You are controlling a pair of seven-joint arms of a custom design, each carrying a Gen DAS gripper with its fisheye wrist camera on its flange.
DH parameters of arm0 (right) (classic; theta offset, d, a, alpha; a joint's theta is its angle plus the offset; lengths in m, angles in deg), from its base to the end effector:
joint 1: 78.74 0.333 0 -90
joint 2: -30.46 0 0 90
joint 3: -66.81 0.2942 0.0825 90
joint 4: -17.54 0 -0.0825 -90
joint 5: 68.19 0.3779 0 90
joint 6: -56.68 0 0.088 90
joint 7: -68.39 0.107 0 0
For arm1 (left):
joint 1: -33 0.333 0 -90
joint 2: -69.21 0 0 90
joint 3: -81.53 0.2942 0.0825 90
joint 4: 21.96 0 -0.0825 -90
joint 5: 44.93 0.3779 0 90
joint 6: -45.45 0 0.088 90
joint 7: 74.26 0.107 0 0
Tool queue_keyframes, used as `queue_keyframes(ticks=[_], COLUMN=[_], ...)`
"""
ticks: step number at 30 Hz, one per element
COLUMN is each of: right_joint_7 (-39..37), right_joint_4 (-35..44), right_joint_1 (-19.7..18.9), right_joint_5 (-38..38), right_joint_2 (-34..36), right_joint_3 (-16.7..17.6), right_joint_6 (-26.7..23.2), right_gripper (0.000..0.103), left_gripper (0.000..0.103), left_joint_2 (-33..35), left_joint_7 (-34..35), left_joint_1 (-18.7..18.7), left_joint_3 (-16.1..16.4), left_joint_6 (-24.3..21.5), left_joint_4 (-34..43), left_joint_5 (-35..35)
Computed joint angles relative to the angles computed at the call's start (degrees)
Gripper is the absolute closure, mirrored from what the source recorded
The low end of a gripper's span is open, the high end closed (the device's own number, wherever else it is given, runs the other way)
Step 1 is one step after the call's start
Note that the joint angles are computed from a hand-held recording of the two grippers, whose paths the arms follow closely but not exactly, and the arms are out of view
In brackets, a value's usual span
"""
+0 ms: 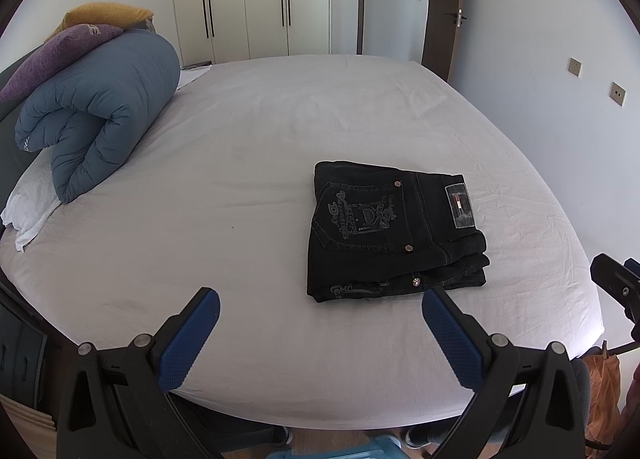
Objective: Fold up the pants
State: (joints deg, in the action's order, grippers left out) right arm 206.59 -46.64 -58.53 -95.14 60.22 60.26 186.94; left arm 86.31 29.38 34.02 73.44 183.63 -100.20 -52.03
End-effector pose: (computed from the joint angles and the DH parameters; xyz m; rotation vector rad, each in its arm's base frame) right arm 0.7101 0.1864 0.5747 -1.4189 2.0932 -0.8404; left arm 0.6824 -0.0691 0.6200 -1.5416 2.0453 -0.8223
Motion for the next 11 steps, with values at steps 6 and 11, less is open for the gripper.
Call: queue_keyframes(ticks=[6,11], right_joint_7=[-1.23,-2.02], right_joint_4=[0.65,1.26], right_joint_1=[-0.61,-1.01], right_joint_5=[1.27,2.44], right_joint_2=[0.54,1.13], right_joint_3=[0.30,0.39], right_joint_6=[-0.16,-0.35], right_gripper=[0.004,0.004], left_gripper=[0.000,0.000], left_joint_2=[0.65,0.81], left_joint_7=[-0.39,-0.93], left_joint_1=[-0.01,-0.07], left_joint_3=[0.06,0.09], left_joint_6=[-1.44,-1.44], left_joint_4=[0.92,0.96], left_joint_5=[0.08,0.52])
